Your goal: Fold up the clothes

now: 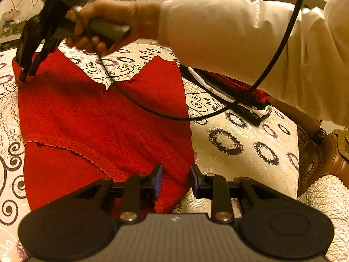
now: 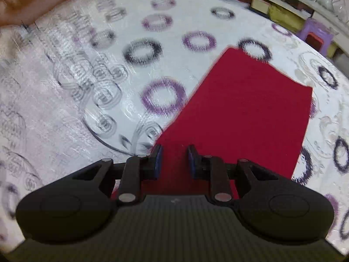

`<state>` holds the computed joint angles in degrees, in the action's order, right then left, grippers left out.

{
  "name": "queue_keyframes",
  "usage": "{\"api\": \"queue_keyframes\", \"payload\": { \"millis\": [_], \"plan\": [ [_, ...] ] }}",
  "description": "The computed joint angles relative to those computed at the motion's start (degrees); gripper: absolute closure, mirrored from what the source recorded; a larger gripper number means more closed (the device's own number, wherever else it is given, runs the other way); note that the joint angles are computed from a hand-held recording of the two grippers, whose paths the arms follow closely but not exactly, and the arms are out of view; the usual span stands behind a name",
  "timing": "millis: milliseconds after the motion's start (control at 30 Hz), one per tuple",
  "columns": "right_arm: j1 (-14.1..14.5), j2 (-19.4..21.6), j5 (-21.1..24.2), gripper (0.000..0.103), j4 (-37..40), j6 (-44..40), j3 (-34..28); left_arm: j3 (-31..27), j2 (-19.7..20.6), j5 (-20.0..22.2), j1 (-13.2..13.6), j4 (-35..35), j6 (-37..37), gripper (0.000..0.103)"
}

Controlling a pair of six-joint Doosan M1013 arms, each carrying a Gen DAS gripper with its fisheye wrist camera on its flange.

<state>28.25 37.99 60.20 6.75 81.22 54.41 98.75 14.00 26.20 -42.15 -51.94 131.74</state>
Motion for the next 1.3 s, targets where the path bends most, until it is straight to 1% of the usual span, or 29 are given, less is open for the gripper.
{"api": "queue_keyframes", "payload": {
  "millis": [67,167,200,233,267,333,367,400,433,500,600,667,767,800,833,867,900,967,1000,1033,1100,1167,1200,1267,1300],
  "plan": [
    [0.2,0.8,0.9,0.074,-1.0,2.7,-1.6,0.3,-0.3,-1.0,-0.2,0.8,-0.6,0.072],
    [0.2,-0.4,-1.5,0.074,-1.0,6.2,-0.8,1.1,-0.9,-2.8,-0.3,1.2,-1.8,0.071],
    [0.1,-1.0,-1.7,0.074,0.2,6.4,-0.4,1.4,-1.1,-2.8,-0.1,0.7,-2.1,0.071],
    [0.0,-1.4,-0.3,0.074,2.4,5.1,-0.4,1.6,-1.2,-2.8,0.2,0.3,-2.5,0.071],
    [0.5,-1.6,1.5,0.074,2.5,4.0,-0.5,1.8,-1.4,-2.8,0.4,-0.1,-2.9,0.071],
    [2.0,-1.6,4.4,0.074,-1.2,3.7,-0.5,2.3,-1.9,-3.8,0.5,0.2,-4.0,0.071],
    [2.6,-1.6,4.9,0.074,-3.0,4.8,-0.2,2.4,-2.2,-4.7,0.4,1.2,-5.2,0.071],
    [2.9,-1.6,4.8,0.073,-3.7,6.2,0.2,2.5,-2.5,-5.8,0.2,4.1,-8.5,0.071],
    [3.1,-1.6,4.1,0.071,-4.2,7.6,0.7,2.5,-2.7,-6.4,0.2,7.6,-12.7,0.071],
    [3.4,-1.7,2.9,0.071,-4.4,10.2,1.4,2.3,-2.9,-6.3,0.4,13.3,-19.7,0.063],
    [2.7,-2.0,1.5,0.071,0.4,9.6,2.3,2.0,-3.4,-5.8,0.5,20.6,-27.0,0.062],
    [2.4,-2.2,0.6,0.071,1.8,9.9,2.9,1.6,-3.6,-5.3,0.3,25.5,-31.8,0.062],
    [0.9,-5.1,-2.4,0.071,8.6,11.0,7.1,1.0,-3.8,-4.6,0.0,30.4,-37.2,0.062],
    [0.4,-6.1,-3.5,0.070,11.1,11.3,8.6,1.0,-3.8,-4.6,-0.1,30.4,-37.3,0.059],
    [0.0,-8.0,-5.9,0.070,12.2,12.3,11.1,0.9,-3.9,-4.5,-0.2,30.6,-37.4,0.057],
    [-0.1,-10.2,-8.9,0.069,11.0,14.0,14.1,0.8,-3.9,-4.3,-0.4,31.5,-38.0,0.056],
    [-0.2,-12.4,-11.3,0.069,7.5,16.8,16.8,0.7,-3.9,-4.0,-0.7,32.2,-38.5,0.055],
    [-0.5,-16.3,-14.9,0.069,-2.1,24.7,21.5,0.6,-3.8,-3.4,-1.1,32.4,-38.4,0.055],
    [-1.1,-17.9,-15.6,0.069,-6.2,28.8,23.4,0.4,-3.6,-3.1,-1.3,32.3,-38.2,0.055],
    [-2.4,-19.1,-15.2,0.069,-9.7,33.2,24.7,0.3,-3.5,-3.0,-1.5,32.1,-37.7,0.055],
    [-5.9,-20.8,-13.9,0.069,-15.9,42.6,26.6,0.1,-3.4,-3.2,-2.0,31.5,-36.5,0.055],
    [-10.9,-22.0,-14.4,0.069,-17.4,50.5,28.7,-0.1,-3.1,-3.3,-2.4,30.5,-34.8,0.055],
    [-13.5,-22.2,-14.0,0.069,-17.5,53.9,29.3,-0.4,-2.8,-3.2,-2.6,31.1,-35.0,0.055],
    [-17.5,-21.4,-10.9,0.069,-16.7,57.8,29.2,-0.8,-2.3,-3.0,-3.2,32.2,-35.2,0.055],
    [-19.3,-20.9,-9.1,0.069,-16.1,59.3,28.9,-1.0,-2.1,-2.8,-3.3,31.5,-34.4,0.055]
  ]
}}
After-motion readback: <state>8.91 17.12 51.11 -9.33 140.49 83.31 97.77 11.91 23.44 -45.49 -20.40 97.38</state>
